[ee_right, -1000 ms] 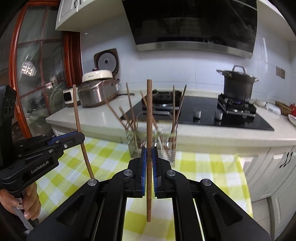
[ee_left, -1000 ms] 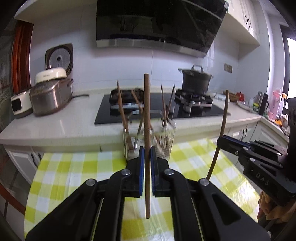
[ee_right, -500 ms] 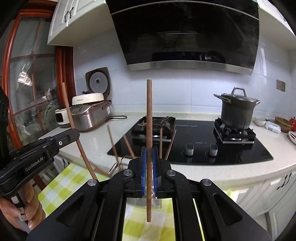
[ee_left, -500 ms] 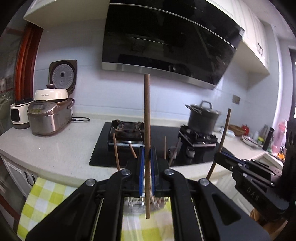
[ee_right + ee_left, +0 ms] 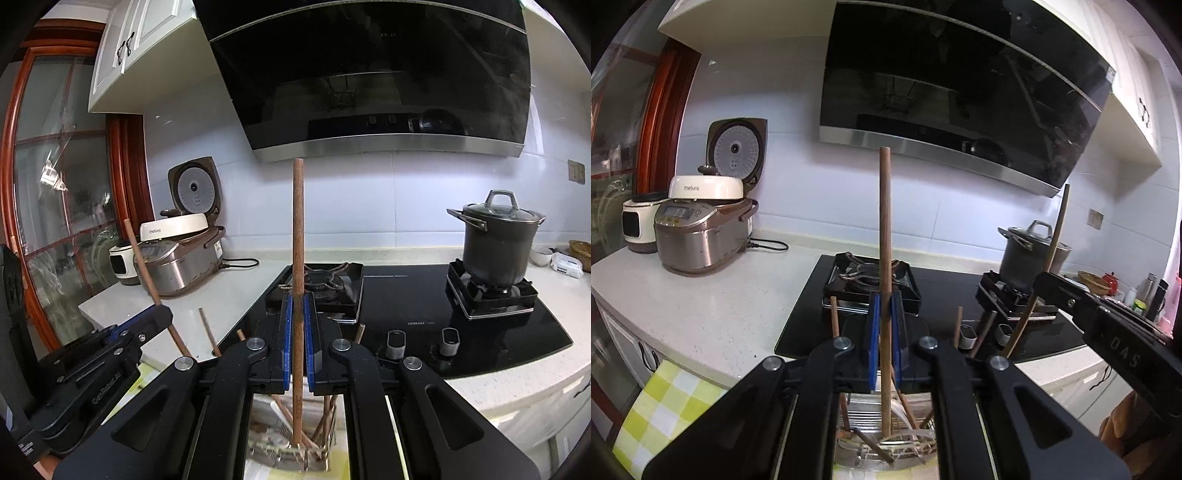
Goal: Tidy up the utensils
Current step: 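Lift both chopsticks upright and carry them over the wire rack, then lower both chopsticks into the wire rack and open both tools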
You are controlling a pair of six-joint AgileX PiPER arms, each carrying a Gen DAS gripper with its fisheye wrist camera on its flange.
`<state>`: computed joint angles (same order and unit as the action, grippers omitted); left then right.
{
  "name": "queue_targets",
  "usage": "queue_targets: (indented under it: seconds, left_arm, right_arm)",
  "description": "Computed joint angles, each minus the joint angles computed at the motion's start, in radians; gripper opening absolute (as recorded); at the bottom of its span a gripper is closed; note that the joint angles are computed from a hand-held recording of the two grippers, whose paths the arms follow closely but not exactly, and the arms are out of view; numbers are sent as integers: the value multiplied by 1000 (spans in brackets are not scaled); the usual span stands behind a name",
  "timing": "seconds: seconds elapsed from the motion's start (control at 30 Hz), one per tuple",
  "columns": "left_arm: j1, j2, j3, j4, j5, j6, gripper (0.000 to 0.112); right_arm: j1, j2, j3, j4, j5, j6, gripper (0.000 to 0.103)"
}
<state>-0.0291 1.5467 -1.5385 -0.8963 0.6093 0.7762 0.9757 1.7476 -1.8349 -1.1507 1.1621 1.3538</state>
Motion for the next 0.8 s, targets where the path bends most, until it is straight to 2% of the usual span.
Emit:
queue_targets:
  seconds: [0.33, 0.43, 0.63, 0.73, 0.8]
  left_arm:
    - [-48, 89, 21, 36, -103, 8, 6]
    - [-75, 106, 36, 99, -141, -19, 6]
    - [-82, 119, 59, 145, -140, -31, 7]
    - [-75, 117, 63, 147, -133, -30, 8]
    - [-72, 113, 65, 158, -129, -40, 18]
  right_arm:
    - [-105, 28, 167, 16, -183, 107, 7]
    - [-115, 58, 169, 42, -200, 80, 7]
    - [-128, 83, 191, 94, -223, 65, 7]
    - [-130, 79, 195, 114, -222, 47, 12]
    - [-127, 73, 193, 122, -218, 40, 25]
